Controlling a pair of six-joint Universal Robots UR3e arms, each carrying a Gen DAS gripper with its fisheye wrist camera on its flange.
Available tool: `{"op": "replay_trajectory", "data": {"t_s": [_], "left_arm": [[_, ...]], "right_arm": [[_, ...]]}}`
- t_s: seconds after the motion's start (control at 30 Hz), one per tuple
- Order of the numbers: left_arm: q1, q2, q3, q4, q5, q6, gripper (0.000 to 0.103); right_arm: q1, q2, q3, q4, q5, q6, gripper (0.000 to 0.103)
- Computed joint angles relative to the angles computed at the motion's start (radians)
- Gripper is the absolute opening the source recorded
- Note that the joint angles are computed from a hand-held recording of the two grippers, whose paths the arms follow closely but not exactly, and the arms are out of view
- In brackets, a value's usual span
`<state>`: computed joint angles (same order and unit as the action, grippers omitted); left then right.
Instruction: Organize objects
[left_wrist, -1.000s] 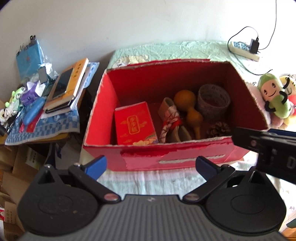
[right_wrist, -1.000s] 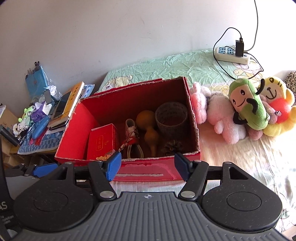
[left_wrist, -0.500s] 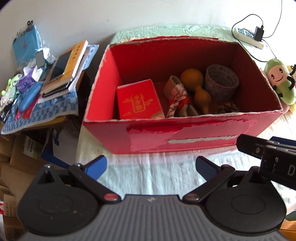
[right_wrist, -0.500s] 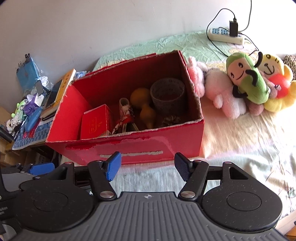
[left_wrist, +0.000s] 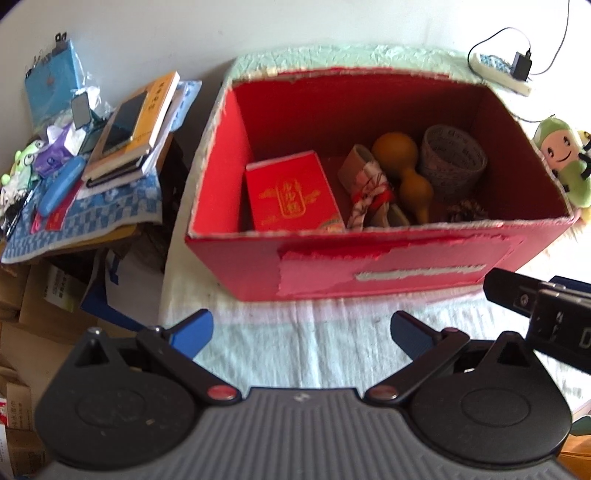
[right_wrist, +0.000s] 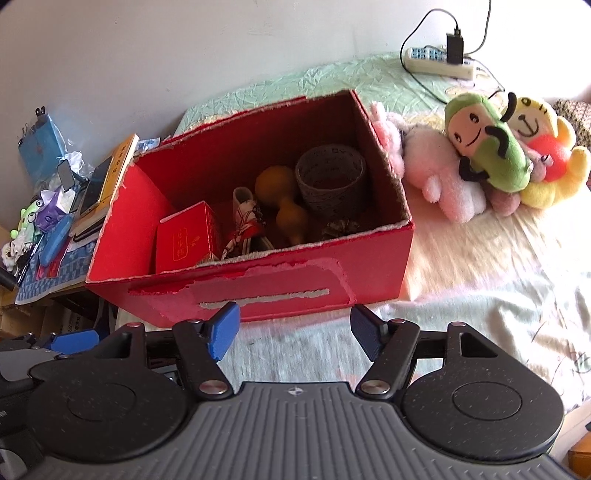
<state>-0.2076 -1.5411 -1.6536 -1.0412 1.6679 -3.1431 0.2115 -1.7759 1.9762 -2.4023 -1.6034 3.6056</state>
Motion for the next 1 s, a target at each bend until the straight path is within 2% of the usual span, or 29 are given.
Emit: {"op": "replay_trajectory", "data": {"t_s": [0.2, 0.63, 1.0], "left_arm": [[-0.005, -0.012, 0.041, 0.009, -0.012, 0.005, 0.102], [0.004, -0.049, 0.125, 0.049, -0.002, 0.002, 0.102], [-0.003, -0.125, 0.177, 0.095, 0.055, 0.002, 0.102]], "right_arm": [[0.034, 0.013, -0.038, -0.009, -0.092, -0.018, 0.07], [0.045, 0.071, -0.132, -0.052, -0.182, -0.073, 0.07], [0.029, 0.166, -0.203, -0.078, -0.166, -0.088, 0.071]]}}
